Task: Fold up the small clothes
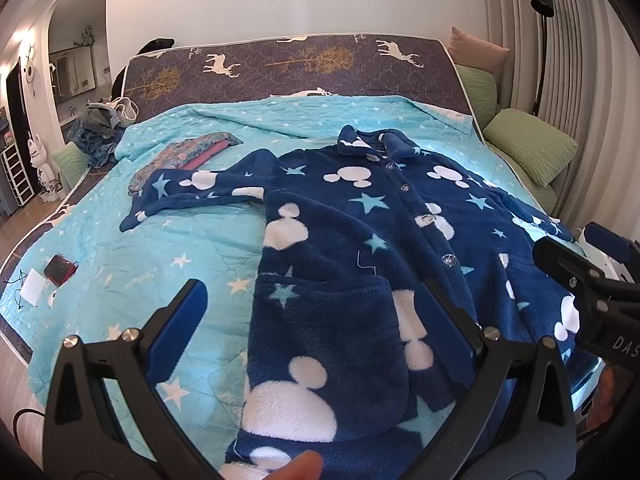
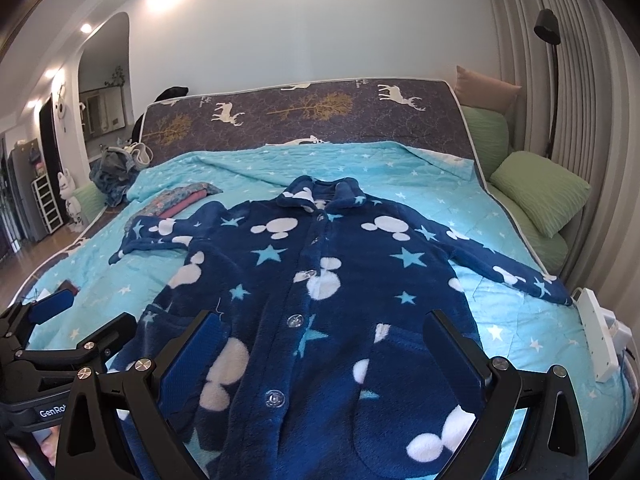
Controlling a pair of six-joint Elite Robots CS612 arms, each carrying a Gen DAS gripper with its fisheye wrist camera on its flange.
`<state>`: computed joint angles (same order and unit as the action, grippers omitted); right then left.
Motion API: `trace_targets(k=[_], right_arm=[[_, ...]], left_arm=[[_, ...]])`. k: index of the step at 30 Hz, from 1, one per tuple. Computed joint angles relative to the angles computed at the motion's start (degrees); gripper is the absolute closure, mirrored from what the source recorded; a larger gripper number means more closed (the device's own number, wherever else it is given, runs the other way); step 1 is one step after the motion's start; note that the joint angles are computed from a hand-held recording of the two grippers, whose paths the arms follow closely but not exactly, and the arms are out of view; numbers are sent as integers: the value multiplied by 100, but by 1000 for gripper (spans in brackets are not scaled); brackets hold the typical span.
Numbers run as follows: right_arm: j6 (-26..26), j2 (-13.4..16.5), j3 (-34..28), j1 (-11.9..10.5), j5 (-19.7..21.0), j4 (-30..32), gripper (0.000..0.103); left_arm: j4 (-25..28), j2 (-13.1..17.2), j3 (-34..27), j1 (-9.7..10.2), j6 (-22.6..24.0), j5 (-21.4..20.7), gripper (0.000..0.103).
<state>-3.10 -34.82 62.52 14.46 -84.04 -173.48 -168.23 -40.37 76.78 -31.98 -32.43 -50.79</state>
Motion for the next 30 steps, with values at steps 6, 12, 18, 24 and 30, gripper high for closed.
trace_targets(k=[6,12,18,24,30], right_arm=[[-4,-16,26,10,-3,-2,0],[-6,-18,38,18,-8,-21,0],[-1,-28,75,45,-125,-112,0],[15,-15,97,96,-454,-356,0],[160,3,73,111,-608,-440,0]], left_arm=[[10,-9,35,-40,87,219,0],[-21,19,43,-116,307,676,0],[-149,6,90,-111,402,648,0],[-142,-3,99,-98,362,573,0],[-238,-12,136,-54,355,345,0]])
